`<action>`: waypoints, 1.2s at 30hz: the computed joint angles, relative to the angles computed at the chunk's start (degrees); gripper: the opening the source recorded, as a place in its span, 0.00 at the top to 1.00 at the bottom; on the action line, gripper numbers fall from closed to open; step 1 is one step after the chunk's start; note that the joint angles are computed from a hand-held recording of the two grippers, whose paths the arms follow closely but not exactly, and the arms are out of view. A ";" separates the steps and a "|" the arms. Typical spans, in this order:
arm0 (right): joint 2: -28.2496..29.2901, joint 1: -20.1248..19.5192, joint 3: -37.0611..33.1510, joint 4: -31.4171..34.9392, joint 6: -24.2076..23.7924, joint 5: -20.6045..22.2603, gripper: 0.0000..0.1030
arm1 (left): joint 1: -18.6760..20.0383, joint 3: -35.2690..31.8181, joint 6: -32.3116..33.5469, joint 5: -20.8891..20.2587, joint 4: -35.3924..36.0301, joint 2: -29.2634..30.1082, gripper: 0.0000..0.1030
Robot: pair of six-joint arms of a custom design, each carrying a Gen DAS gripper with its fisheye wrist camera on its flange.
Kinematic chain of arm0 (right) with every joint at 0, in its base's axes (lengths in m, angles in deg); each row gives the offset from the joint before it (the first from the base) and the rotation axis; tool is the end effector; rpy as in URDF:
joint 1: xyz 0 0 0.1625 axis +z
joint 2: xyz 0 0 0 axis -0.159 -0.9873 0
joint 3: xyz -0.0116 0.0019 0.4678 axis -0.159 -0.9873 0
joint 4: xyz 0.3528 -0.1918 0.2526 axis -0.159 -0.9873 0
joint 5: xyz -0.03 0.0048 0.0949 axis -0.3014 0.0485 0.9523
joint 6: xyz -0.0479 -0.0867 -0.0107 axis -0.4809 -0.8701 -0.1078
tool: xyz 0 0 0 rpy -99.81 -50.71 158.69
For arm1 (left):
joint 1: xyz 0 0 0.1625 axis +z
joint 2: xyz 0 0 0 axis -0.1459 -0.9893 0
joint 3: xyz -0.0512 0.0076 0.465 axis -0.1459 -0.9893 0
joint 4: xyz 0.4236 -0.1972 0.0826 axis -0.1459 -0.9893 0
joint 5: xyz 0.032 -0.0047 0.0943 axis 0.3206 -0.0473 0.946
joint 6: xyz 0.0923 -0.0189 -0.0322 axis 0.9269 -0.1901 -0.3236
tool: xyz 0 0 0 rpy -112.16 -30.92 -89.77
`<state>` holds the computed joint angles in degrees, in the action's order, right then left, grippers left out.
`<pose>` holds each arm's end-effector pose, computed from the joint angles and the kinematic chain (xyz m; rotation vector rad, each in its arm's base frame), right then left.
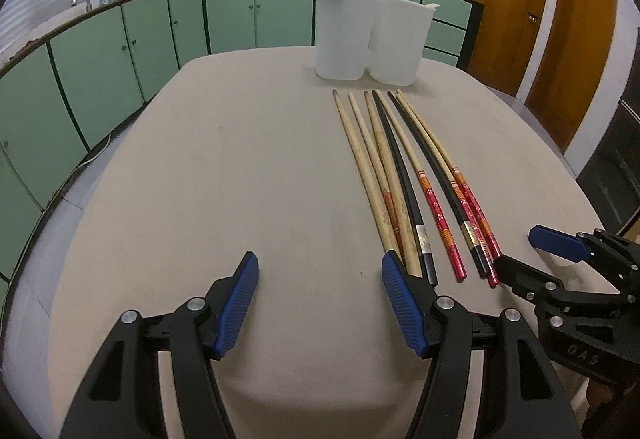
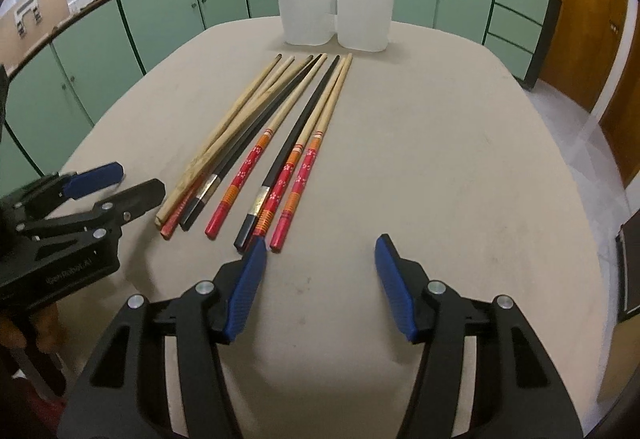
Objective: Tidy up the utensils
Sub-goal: 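Move both grippers back over the row of chopsticks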
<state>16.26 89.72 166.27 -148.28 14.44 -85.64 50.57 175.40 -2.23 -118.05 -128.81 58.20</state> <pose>-0.0021 -0.6555 0.3252 0.8232 -2.3707 0.5487 -0.3904 -0.6487 -0.0900 0.2239 2.2424 -0.8954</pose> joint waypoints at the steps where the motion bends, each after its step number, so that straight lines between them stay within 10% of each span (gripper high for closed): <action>1: 0.01 -0.12 -0.01 -0.43 -0.22 -0.07 0.48 | -0.08 0.19 0.09 0.09 -0.30 -0.08 0.39; 28: 0.22 -1.22 -2.14 -1.10 4.07 -0.39 0.50 | -0.28 -0.80 3.96 -3.11 -1.49 0.85 0.38; 36: 0.45 -1.24 -2.33 -1.08 4.38 -0.41 0.50 | 0.67 0.05 -4.19 2.15 5.70 -0.97 0.42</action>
<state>16.71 88.48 163.94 -149.37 18.82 -86.05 51.24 175.45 -6.42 -115.90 -123.11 57.23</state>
